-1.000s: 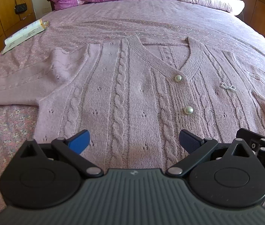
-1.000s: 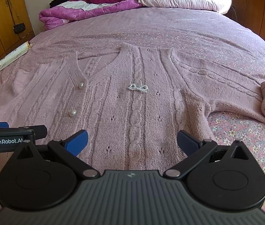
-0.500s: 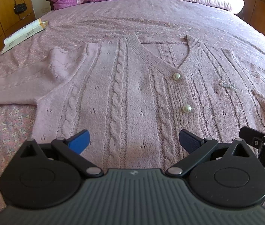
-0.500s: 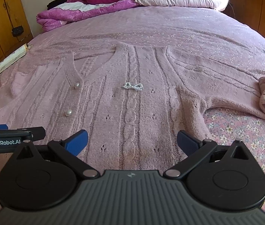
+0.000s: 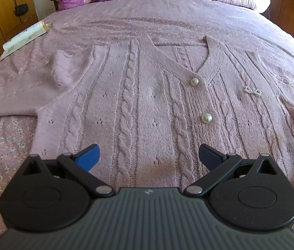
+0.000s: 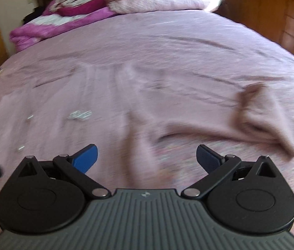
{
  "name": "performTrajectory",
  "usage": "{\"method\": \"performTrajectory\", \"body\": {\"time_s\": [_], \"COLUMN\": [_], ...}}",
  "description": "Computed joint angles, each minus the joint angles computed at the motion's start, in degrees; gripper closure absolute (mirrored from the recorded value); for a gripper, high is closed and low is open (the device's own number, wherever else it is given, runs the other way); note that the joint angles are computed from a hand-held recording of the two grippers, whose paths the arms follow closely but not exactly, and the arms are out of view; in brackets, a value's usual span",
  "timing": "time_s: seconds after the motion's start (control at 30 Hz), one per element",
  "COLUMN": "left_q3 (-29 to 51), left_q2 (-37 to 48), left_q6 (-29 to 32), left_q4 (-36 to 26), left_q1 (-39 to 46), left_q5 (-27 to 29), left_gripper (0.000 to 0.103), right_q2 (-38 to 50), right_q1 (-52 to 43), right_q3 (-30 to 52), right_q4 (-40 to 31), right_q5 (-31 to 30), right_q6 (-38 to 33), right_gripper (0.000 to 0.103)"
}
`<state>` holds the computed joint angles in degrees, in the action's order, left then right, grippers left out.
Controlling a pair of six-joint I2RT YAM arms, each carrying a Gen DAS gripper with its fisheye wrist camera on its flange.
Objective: Fold small clothes
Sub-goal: 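Grasp the cardigan sleeve cuff with the right gripper and lift it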
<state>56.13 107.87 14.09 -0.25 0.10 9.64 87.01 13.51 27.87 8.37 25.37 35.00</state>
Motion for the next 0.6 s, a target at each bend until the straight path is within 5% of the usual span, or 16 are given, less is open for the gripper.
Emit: {"method": "performTrajectory", "body": {"time_s": [0.27,0.6], "left_q3": [0.7,0.2], "left_q2": [1.7,2.7], "left_q6": [-0.3,0.1], "left_q4": [0.1,1.6], "left_q1": [-0.4,-1.0], "left_q5": [-0.9,-1.7], "left_gripper": [0.0,0.0], "right_q2": [-2.7,5.8], "right_q1": [-14.7,-24.6], "right_q3": [-6.4,-6.2], "right_q4": [7.5,19.4], "right_q5": [-3.6,-2.1], "right_q6": [-4.5,-9.4], "right_gripper": [0.0,0.0]}}
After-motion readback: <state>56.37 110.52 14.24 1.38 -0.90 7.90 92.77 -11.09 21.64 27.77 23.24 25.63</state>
